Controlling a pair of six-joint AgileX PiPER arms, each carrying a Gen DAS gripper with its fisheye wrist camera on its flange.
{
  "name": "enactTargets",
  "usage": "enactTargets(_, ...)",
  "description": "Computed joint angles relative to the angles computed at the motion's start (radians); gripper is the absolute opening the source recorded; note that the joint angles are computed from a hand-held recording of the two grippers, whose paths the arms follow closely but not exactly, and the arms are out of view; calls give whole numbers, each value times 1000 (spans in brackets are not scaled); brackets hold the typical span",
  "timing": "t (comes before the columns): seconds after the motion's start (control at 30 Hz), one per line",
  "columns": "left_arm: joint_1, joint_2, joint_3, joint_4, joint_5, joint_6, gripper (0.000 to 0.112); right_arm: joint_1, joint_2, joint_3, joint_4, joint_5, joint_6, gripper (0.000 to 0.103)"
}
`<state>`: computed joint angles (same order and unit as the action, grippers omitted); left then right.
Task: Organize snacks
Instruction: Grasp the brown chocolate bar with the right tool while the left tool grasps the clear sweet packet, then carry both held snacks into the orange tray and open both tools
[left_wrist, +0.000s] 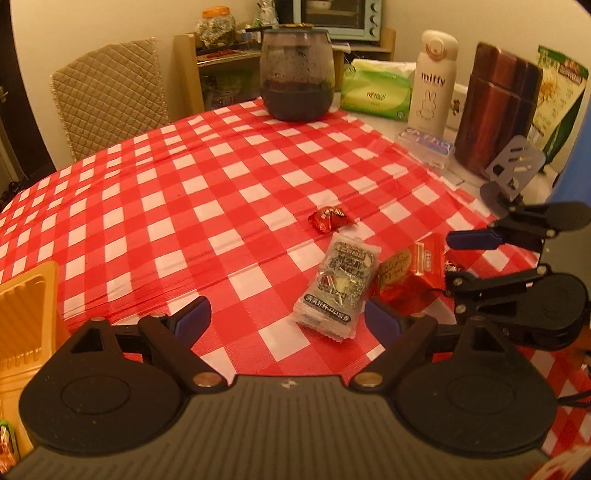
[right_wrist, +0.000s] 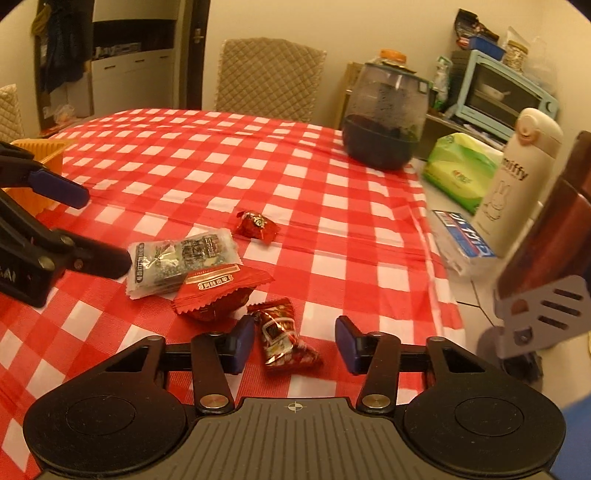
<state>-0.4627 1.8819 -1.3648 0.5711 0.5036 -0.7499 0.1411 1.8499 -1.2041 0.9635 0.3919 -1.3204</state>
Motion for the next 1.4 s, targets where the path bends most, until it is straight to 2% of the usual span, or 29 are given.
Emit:
enactTargets(0.03, 3, 7, -4, -10, -5, 13, 89, -3, 7, -8, 4, 11, 5, 43)
enactTargets(0.13, 13, 27, -18, -52, -19, 69, 89, -6, 4, -12, -6, 31, 49, 22)
enactTargets(0.33, 29, 69, -59, -124, -48, 168, 88, -17, -44, 42, 2, 14, 154, 21)
enactTargets(0.6, 42, 131, -124, -227, -68, 293, 77, -36, -99, 114, 41, -9, 190, 21)
enactTargets(0.8, 50, 145, -133, -309, -76, 376, 52, -38, -123, 137, 52, -22, 222, 21)
enactTargets(0.83, 49, 142, -131, -313, -73, 378, 43, -37, -129, 141, 48, -23, 232, 21)
enactTargets(0.87, 48, 137, -128, -315, -67, 376, 37, -34, -135, 144, 31, -27, 255, 21)
enactTargets(1.03, 29, 89, -77, -282, -37, 295, 36, -30, -172, 161, -47, -29, 376, 21)
enactTargets(1.2, -9, 3, 32, -206, -43, 152, 35, -29, -232, 196, -98, -12, 463, 21)
enactTargets(1.4, -52, -113, 123, -164, -17, 54, 35, -16, -329, 226, -228, 19, 631, 21)
